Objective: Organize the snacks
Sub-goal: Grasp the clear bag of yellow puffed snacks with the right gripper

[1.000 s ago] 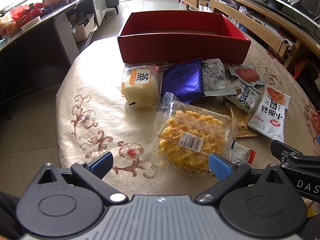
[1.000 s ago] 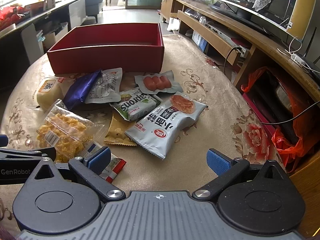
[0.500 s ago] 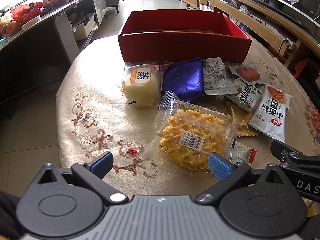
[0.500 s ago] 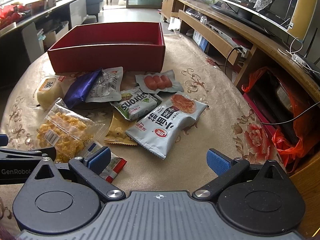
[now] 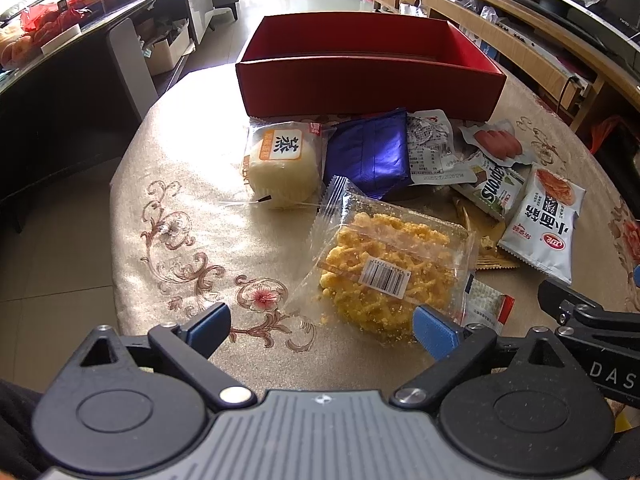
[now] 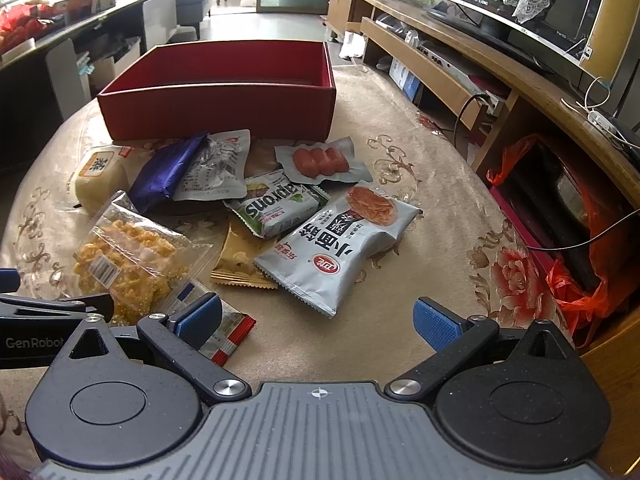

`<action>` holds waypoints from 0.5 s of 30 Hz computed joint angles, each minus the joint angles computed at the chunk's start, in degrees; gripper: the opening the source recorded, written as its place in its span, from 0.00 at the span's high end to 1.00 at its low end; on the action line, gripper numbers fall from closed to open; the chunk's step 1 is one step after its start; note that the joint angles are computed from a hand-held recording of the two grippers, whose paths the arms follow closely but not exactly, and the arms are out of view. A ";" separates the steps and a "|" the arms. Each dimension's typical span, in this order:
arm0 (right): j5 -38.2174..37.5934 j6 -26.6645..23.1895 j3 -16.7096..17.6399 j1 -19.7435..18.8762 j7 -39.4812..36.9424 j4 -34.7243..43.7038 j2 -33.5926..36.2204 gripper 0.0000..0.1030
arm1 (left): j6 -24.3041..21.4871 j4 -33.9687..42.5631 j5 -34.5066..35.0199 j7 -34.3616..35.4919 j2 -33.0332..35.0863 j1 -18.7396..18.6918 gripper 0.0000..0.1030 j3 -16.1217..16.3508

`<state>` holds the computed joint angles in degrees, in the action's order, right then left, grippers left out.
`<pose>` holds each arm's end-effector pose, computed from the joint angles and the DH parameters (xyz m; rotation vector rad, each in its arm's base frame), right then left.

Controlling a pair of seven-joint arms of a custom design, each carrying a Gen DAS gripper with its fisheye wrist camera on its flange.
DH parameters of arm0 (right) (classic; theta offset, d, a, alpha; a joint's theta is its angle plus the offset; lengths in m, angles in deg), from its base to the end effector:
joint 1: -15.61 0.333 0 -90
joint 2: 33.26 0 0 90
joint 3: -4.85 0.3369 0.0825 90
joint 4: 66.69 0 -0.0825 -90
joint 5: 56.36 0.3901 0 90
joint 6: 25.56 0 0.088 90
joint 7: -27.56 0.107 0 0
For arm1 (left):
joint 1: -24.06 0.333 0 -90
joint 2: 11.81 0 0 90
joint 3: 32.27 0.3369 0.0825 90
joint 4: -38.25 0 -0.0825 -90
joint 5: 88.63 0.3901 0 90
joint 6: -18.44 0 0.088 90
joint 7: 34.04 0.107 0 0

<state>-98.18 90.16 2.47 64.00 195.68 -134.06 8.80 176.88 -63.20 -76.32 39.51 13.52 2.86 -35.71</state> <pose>0.5671 0.5461 0.3946 -1.6483 2.1336 -0.8969 0.6448 -0.2996 0.3898 -1.6193 2.2130 -0.6446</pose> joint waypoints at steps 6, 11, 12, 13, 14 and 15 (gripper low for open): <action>0.22 1.44 0.23 -0.45 -2.04 0.50 0.24 0.00 | -0.67 0.21 -2.28 2.26 0.13 1.63 0.07 -1.34; 0.01 3.13 0.41 -1.09 -7.30 1.34 0.72 0.00 | -1.34 0.45 -4.24 3.74 0.09 2.68 0.07 -1.70; 0.01 3.76 0.43 -1.22 -8.66 1.57 0.86 0.00 | -1.59 0.51 -4.90 4.18 0.08 3.08 0.07 -1.95; 0.17 4.90 0.59 -1.52 -10.16 1.83 1.00 0.00 | -1.89 0.57 -5.59 4.68 0.06 3.54 0.07 -2.19; 0.46 6.54 0.91 -1.98 -12.12 1.76 0.95 0.01 | -2.17 0.60 -6.20 5.08 -0.01 3.95 0.07 -2.30; 0.81 7.90 1.24 -2.40 -14.65 2.17 1.21 0.01 | -2.35 0.50 -6.62 5.18 -0.16 4.25 0.07 -2.19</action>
<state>-97.36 98.06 3.71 61.61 181.04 -131.89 10.02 174.53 -62.70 -82.94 44.69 13.36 7.11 -37.90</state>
